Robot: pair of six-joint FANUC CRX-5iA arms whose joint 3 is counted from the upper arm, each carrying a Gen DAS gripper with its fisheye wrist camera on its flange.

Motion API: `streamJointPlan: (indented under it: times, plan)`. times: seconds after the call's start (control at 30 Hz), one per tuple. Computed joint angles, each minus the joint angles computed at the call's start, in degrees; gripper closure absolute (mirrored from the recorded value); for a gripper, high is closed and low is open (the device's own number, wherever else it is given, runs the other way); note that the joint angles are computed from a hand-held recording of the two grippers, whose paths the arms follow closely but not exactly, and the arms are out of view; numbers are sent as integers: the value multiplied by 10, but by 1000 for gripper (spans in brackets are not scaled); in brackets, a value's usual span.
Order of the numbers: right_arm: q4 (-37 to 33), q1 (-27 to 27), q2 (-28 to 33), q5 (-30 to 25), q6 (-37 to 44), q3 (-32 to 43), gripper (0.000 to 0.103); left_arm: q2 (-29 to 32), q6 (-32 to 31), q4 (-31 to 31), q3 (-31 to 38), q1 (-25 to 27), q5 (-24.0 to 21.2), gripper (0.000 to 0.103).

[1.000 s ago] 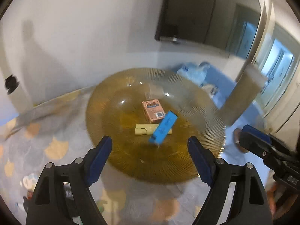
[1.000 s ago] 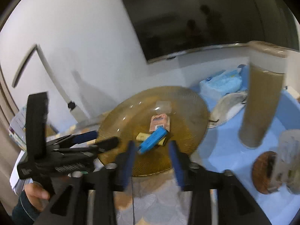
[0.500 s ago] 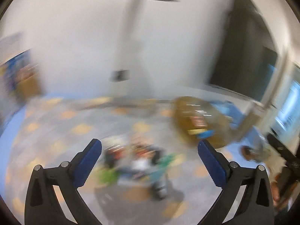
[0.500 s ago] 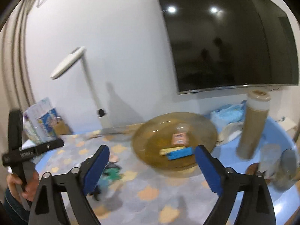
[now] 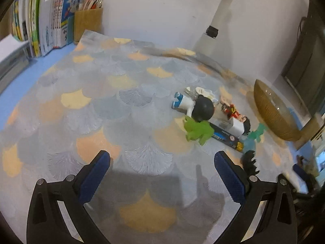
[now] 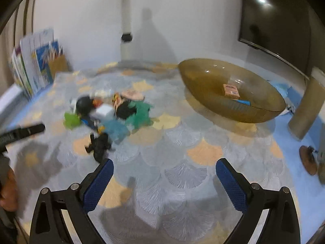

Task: Organize rigid objects
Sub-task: 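Move both tools back toward the toy pile, then grasp the green dinosaur with the left tool while the right tool grasps the black dinosaur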

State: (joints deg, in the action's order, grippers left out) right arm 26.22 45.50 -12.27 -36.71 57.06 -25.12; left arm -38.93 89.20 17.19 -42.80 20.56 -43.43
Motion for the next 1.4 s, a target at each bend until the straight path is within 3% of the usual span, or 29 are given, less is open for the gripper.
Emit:
streamJointPlan:
  times: [0.07, 0.17, 0.3, 0.43, 0.5, 0.6, 0.63, 0.77, 0.83, 0.93, 1.0, 1.07, 1.17, 1.2, 1.27, 1.4]
  plan:
    - [41, 13, 6, -8, -19, -9, 2, -3, -15, 21, -7, 12, -11, 1]
    - [87, 22, 0, -4, -49, -29, 2, -6, -109, 134, -45, 51, -18, 1]
    - [53, 11, -2, 0, -34, -19, 2, -28, -139, 175, -67, 70, -21, 1]
    - [-63, -3, 0, -15, 57, 23, 2, -26, -166, 175, -61, 64, -27, 1]
    - [-156, -13, 5, -36, 132, 61, 4, -6, -184, 153, -38, 55, -40, 1]
    - [-278, -32, 36, -98, 224, 134, 16, 39, -304, 240, -28, 73, -93, 1]
    - [-296, -32, 46, -114, 238, 149, 19, 47, -315, 253, -23, 74, -94, 1]
    - [-298, -10, 77, -137, 246, 177, 21, 101, -310, 205, 39, 50, -80, 1]
    - [-286, 2, 91, -134, 240, 181, 21, 137, -287, 141, 81, 17, -87, 2]
    - [-286, 4, 114, -137, 247, 194, 31, 165, -241, 41, 118, -40, -59, 12]
    - [-275, 7, 122, -128, 243, 195, 31, 187, -234, 31, 128, -52, -62, 29]
    - [-263, 12, 132, -127, 240, 201, 33, 193, -218, 14, 131, -59, -50, 38]
    - [-224, 26, 134, -115, 217, 190, 38, 193, -250, 56, 121, -47, -55, 56]
    - [-205, 33, 133, -109, 204, 182, 40, 191, -246, 55, 119, -47, -54, 56]
    - [-199, 36, 127, -97, 198, 173, 62, 183, -232, 49, 113, -51, -44, 57]
    - [-207, 33, 122, -88, 203, 169, 66, 162, -194, 37, 103, -62, -43, 57]
